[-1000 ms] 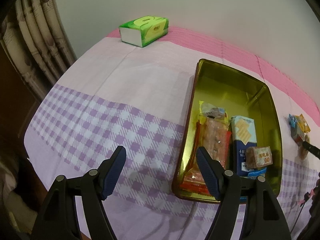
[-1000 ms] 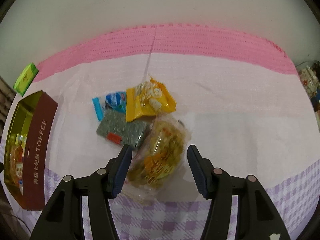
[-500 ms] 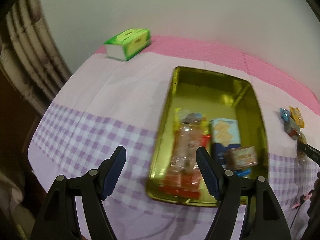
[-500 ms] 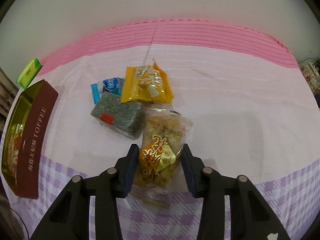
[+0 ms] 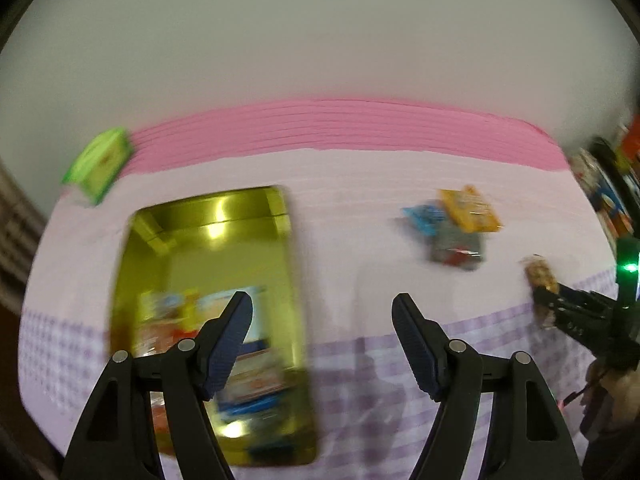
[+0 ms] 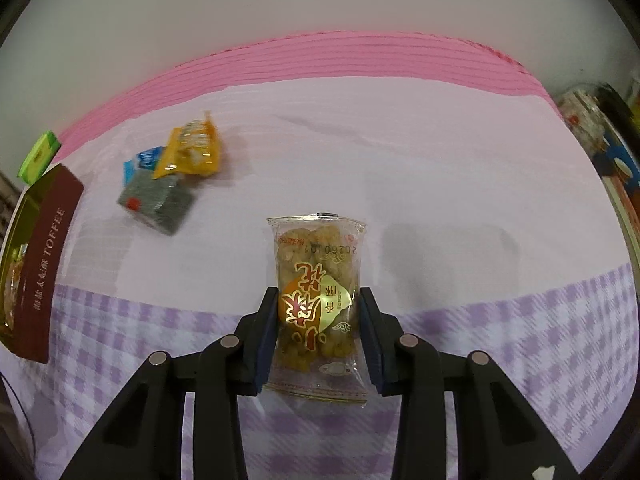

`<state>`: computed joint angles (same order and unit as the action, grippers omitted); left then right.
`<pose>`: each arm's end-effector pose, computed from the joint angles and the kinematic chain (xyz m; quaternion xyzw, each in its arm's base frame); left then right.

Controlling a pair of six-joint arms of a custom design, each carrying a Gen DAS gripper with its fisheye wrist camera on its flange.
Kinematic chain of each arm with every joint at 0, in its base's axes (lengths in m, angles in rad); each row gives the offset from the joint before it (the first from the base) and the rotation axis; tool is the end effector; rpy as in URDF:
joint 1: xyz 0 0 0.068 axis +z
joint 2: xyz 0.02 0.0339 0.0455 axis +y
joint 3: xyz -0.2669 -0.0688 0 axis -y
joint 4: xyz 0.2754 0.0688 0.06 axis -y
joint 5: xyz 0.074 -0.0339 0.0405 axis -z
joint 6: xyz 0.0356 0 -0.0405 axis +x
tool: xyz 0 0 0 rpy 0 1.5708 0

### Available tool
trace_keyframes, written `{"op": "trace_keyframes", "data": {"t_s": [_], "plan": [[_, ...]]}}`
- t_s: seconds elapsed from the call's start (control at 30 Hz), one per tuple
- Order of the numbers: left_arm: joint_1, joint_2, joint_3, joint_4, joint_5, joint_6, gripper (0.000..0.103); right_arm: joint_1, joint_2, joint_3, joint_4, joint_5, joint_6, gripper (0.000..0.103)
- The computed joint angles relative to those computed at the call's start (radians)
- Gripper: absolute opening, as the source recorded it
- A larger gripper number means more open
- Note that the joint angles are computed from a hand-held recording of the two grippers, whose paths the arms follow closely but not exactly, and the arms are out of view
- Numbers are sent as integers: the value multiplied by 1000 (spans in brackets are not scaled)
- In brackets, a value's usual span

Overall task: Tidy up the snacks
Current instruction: 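Lift the twist snack bag with the right gripper while the left grasps the grey packet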

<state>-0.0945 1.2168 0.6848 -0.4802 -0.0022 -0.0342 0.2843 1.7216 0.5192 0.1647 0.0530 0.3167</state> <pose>0.2522 -0.0238 0.1829 0.0287 0.9608 -0.0167 0.2752 0.2606 0.0742 0.0477 0.0226 0.9641 0.0535 0.2591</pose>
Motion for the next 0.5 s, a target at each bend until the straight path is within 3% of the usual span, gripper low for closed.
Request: {"op": "trace_keyframes", "data": {"t_s": [0.33,0.5], "plan": [[-233,333,122,187,12,-104,73,-40,-16,-28,17,-23,-25,36],[-307,485,219,213,-25,-127,73,-55,-12,-19,4,-43,-20,37]]}}
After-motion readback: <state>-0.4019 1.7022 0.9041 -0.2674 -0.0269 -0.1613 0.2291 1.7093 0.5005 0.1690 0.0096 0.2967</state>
